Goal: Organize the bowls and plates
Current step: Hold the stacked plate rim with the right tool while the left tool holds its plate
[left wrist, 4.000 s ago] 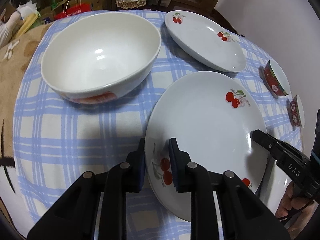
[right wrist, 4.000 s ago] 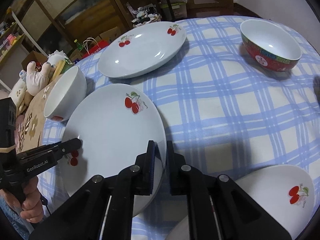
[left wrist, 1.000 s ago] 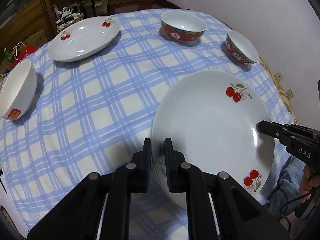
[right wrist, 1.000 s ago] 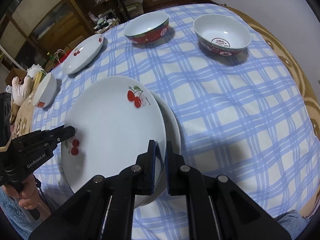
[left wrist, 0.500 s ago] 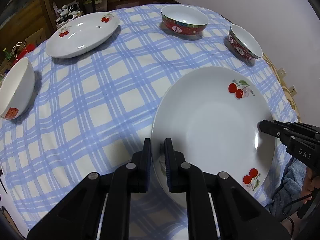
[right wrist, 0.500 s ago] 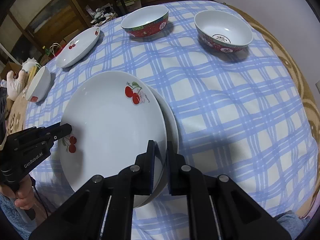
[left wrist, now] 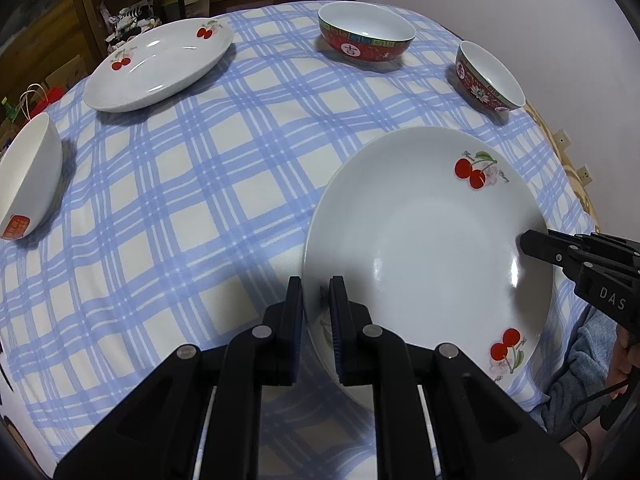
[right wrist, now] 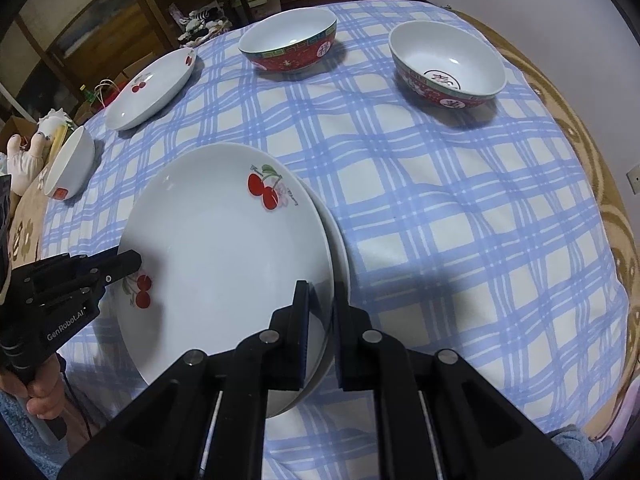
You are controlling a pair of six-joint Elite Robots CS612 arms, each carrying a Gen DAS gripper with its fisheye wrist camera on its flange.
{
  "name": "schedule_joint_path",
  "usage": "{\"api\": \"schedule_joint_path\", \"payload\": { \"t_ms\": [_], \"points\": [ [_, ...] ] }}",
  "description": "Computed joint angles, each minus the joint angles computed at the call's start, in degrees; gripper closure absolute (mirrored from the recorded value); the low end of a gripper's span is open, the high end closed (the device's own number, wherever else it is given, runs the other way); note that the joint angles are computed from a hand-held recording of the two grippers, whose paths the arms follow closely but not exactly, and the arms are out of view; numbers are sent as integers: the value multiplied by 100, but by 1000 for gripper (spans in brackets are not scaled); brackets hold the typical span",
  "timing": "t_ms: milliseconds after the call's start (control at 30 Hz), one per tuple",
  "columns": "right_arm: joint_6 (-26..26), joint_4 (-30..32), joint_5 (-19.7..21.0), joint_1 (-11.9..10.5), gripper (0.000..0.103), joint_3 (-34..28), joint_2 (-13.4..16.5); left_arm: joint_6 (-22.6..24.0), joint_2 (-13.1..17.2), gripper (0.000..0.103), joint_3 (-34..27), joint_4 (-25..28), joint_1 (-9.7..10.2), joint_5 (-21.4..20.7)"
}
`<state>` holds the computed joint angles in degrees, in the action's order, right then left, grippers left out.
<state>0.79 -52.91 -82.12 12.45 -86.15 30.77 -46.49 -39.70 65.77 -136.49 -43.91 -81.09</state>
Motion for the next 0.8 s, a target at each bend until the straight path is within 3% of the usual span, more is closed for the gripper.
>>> {"api": "schedule_joint_path", "payload": {
  "t_ms": [367,800],
  "points": [
    [-82,2,-90,16,92,46,-40,-12,18,90,10,-82,32,-179],
    [-150,50,-246,44,92,50,-62,120,33,90,-73,103,-9,6]
  ]
}}
